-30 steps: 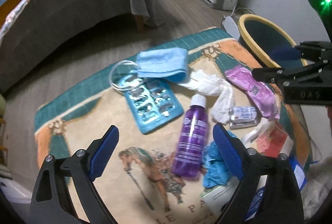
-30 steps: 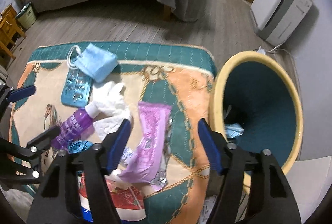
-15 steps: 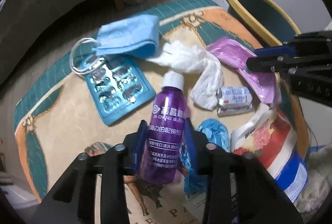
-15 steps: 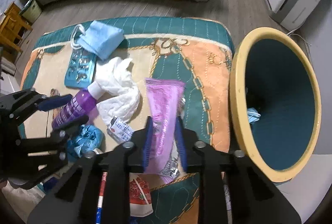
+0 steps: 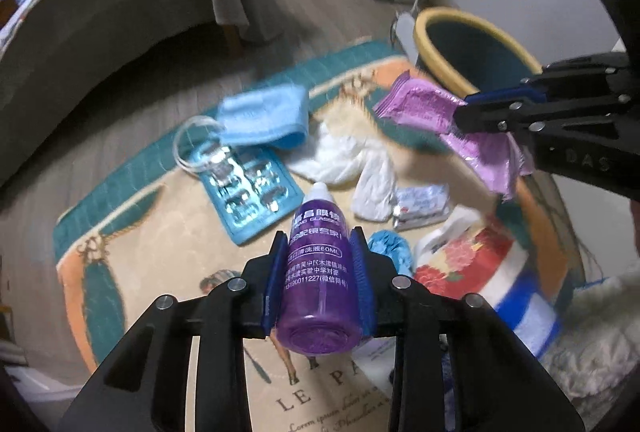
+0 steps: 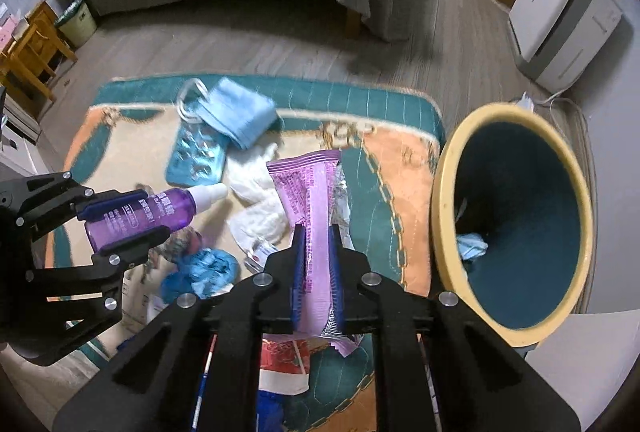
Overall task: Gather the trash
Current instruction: 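Carry both items over the bin and open both grippers to drop them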
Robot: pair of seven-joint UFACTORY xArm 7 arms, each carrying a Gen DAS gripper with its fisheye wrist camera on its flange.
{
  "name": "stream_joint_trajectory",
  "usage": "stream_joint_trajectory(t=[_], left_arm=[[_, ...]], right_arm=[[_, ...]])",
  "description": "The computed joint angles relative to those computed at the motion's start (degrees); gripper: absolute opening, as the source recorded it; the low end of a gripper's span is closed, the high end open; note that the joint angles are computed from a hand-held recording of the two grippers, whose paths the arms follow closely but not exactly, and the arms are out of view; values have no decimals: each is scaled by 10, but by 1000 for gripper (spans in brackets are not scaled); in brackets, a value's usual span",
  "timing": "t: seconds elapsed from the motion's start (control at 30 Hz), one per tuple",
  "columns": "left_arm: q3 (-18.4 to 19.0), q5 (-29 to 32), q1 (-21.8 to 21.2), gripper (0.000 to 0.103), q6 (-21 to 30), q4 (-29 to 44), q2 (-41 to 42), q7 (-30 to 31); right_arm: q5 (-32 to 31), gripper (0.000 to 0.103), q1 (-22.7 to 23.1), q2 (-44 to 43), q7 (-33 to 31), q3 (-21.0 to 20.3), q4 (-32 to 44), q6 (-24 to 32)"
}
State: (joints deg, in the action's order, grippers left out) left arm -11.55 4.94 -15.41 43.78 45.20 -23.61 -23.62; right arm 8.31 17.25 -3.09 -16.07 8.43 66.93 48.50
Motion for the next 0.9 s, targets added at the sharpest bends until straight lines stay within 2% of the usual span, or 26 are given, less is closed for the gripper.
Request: stream_joint_trajectory(t=[0.17, 0.3, 0.43, 0.73, 0.9], left_arm=[[-11, 24, 10, 34, -3, 3, -32, -16], [-22, 52, 25, 34, -27, 12, -45, -37], [-38, 87, 39, 34, -38, 29, -48, -52], [-48, 117, 43, 34, -69, 69, 7, -73], [-48, 125, 30, 34, -76, 100, 46, -87]], right_arm=[[6, 11, 0, -31, -7, -3, -6, -26], [28, 11, -5, -47, -12, -12, 1, -49], [21, 11, -15, -56, -3, -17, 1, -80], [47, 11, -33, -37, -15, -33, 12, -93], [46, 11, -47, -21, -29, -38, 11, -106]])
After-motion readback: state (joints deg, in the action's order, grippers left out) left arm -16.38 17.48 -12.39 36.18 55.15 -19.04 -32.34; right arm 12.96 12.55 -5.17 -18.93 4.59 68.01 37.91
